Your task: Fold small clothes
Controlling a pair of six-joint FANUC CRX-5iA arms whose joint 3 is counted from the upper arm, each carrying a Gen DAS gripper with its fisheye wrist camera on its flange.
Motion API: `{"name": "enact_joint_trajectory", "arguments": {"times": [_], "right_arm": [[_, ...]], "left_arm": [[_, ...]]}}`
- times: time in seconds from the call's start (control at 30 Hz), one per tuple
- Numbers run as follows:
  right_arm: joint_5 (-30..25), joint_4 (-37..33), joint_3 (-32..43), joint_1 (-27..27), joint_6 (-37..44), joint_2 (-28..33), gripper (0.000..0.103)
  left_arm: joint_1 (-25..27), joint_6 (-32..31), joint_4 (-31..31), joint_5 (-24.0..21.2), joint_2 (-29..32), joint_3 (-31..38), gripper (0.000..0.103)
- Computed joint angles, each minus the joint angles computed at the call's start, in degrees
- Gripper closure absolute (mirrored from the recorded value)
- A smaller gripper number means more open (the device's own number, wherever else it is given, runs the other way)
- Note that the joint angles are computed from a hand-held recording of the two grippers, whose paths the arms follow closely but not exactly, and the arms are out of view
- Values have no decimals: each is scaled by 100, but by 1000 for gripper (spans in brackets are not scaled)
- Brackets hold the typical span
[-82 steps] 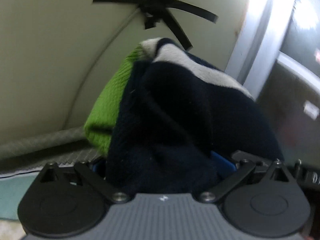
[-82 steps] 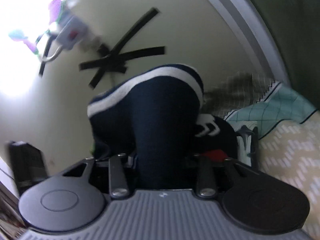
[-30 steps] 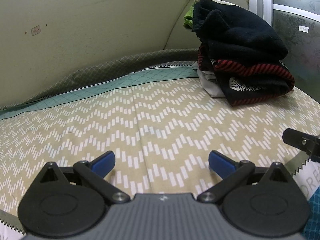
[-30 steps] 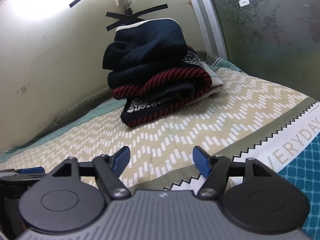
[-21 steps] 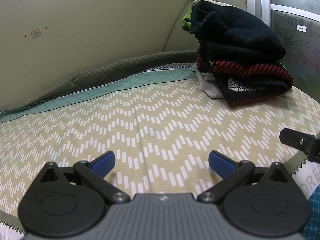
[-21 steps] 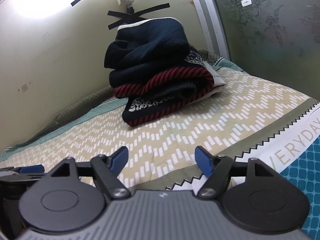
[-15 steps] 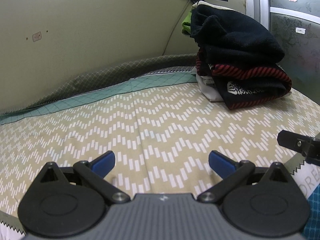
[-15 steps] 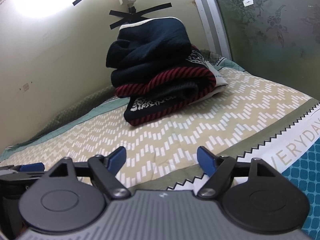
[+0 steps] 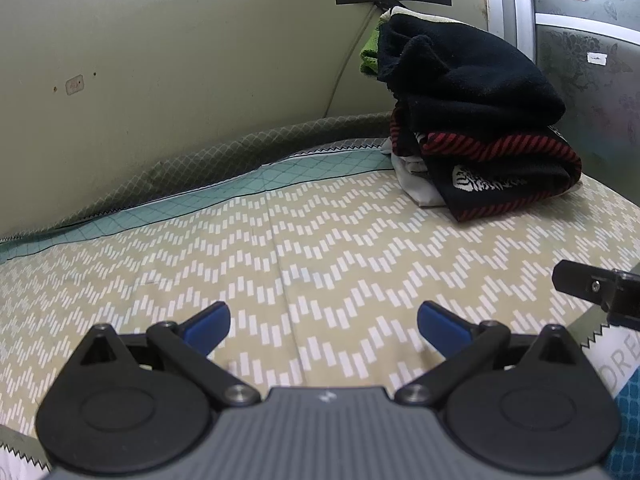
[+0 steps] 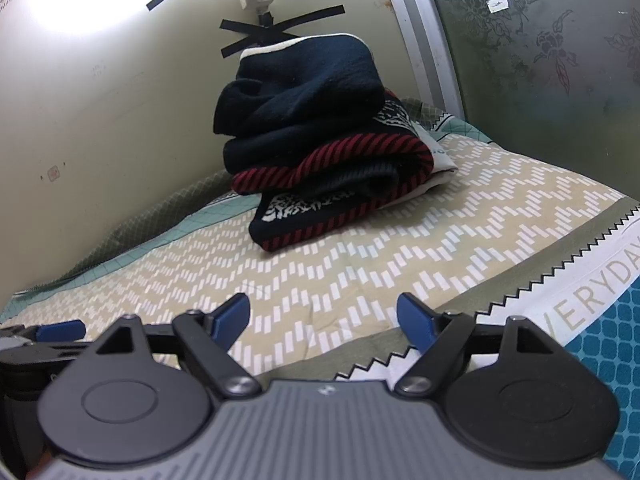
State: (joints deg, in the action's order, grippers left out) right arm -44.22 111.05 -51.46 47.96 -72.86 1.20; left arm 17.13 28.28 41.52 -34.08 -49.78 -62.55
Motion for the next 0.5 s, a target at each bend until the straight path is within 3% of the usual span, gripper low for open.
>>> {"name": "enact_joint_trajectory", "arguments": {"times": [0.5], "right_arm": [[-6, 14, -7, 0, -18, -5, 29]], "left_arm": [[92, 107, -4, -36, -29, 6, 0]]}}
